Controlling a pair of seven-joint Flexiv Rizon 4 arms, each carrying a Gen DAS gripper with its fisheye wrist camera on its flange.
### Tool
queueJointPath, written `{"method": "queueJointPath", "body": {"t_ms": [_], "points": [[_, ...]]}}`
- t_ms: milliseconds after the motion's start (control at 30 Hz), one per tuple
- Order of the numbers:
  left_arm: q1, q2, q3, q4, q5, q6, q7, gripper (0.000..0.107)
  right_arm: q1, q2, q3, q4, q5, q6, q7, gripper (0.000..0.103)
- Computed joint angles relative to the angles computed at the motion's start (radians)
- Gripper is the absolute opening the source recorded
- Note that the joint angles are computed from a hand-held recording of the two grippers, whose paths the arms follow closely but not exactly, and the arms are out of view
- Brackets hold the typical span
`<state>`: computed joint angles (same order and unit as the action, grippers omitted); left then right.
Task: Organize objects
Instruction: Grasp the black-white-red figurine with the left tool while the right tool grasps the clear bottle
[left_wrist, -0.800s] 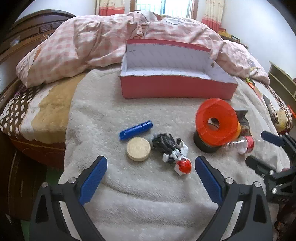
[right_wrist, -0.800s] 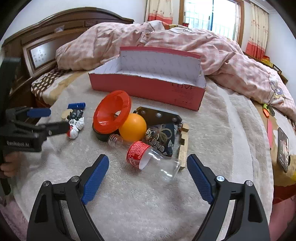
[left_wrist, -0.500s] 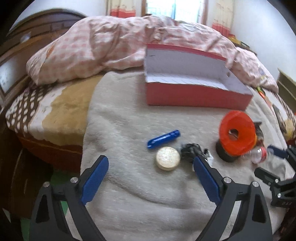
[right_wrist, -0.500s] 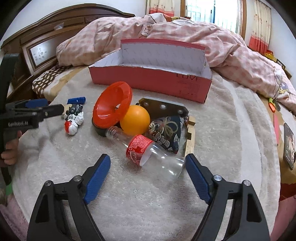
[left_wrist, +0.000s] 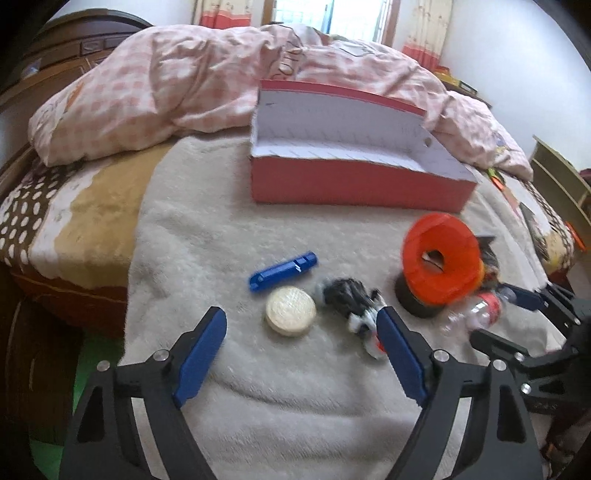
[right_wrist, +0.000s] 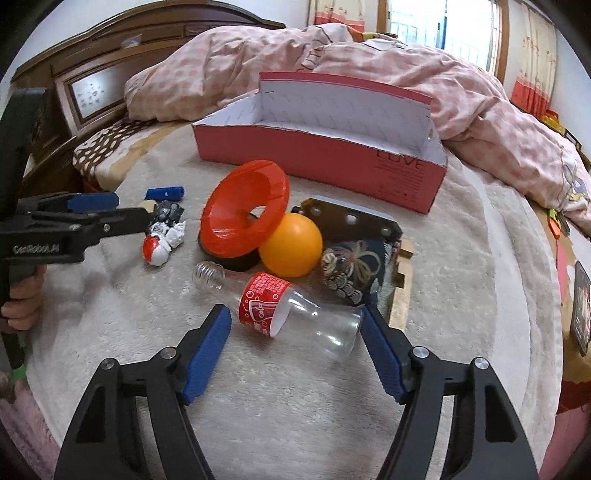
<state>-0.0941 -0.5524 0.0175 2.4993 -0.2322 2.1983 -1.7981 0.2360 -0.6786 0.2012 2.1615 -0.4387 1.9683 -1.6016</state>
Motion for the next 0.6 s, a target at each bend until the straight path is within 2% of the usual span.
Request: {"method": "queueJointPath", "body": {"t_ms": [100, 200, 300, 367, 467, 600], "points": [[0.053, 0.002, -0.043, 0.0, 0.086, 0.014, -0.02, 0.084, 0.022, 0.006, -0.017, 0.008, 0.005, 0.006, -0.022, 0.074], [-0.001, -0.007, -0.023, -0.02, 0.065, 0.014, 0.015, 0.084, 0.027, 0.018, -0.02, 0.023, 0.009, 0.02, -0.043, 0.074], [0.0, -0.022, -0.042, -0.048, 0.087, -0.003, 0.036, 0.084, -0.006, 0.03, 0.004, 0.036, -0.017, 0.025, -0.049, 0.074], [-0.025, -0.034, -0.035, -0.069, 0.073, -0.018, 0.058, 0.082, -0.001, 0.039, -0.005, 0.042, -0.017, 0.032, -0.061, 0.074], [-0.106, -0.041, 0.012, -0.1, -0.022, -0.084, 0.119, 0.077, 0.041, 0.05, -0.043, 0.05, 0.005, 0.045, -0.103, 0.074], [-0.063, -0.051, -0.013, -0.12, -0.018, -0.116, 0.109, 0.077, 0.085, 0.055, -0.074, 0.054, 0.019, 0.05, -0.176, 0.074]]}}
